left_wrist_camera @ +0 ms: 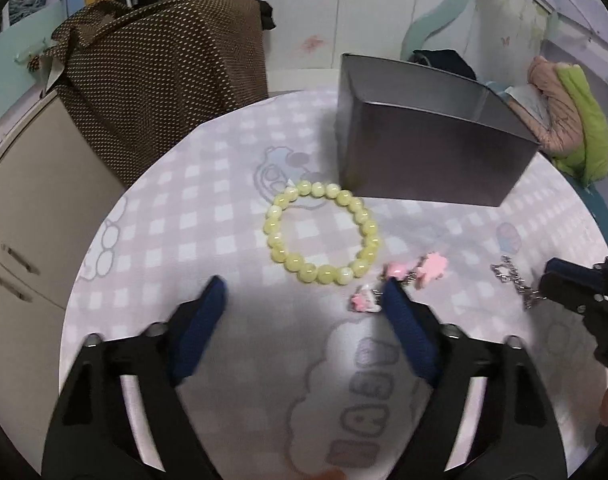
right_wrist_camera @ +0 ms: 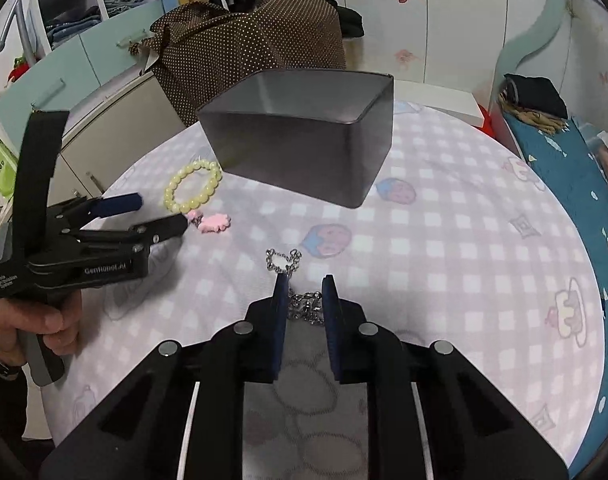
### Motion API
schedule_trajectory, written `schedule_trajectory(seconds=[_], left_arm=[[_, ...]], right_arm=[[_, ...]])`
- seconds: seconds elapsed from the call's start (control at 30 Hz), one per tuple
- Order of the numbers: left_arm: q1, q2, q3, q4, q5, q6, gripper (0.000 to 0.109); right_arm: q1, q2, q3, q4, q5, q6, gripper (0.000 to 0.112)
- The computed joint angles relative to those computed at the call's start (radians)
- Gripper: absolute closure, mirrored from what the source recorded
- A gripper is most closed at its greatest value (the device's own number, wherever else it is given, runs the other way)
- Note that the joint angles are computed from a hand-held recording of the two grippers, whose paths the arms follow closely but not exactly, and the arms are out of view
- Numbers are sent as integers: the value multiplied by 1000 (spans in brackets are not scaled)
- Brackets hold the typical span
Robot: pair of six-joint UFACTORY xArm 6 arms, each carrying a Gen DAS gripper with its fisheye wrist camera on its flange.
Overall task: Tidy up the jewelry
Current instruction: 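Grasp the pink bead pearl charm with the left tool while the right tool grasps the silver chain charm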
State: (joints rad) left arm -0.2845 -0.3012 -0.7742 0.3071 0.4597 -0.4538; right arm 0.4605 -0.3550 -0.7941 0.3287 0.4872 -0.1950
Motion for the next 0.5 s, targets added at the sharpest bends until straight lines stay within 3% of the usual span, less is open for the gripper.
schedule_trajectory(seconds=[0.17,0.27,0.33,0.5], left_arm=[[1,-32,26,-68,-11,80,79],[15,-58,47,-199,-20,175,94],[31,-87,72,-341,-25,276,94],[39,-145,105,-364,-18,305,94]], right_arm=[[0,-15,4,35,9,-23,97],[-1,-27,0,71,16,-45,97],[1,-36,-7,71,19,-46,97],[-2,-44,-40,113,30,-76,97]])
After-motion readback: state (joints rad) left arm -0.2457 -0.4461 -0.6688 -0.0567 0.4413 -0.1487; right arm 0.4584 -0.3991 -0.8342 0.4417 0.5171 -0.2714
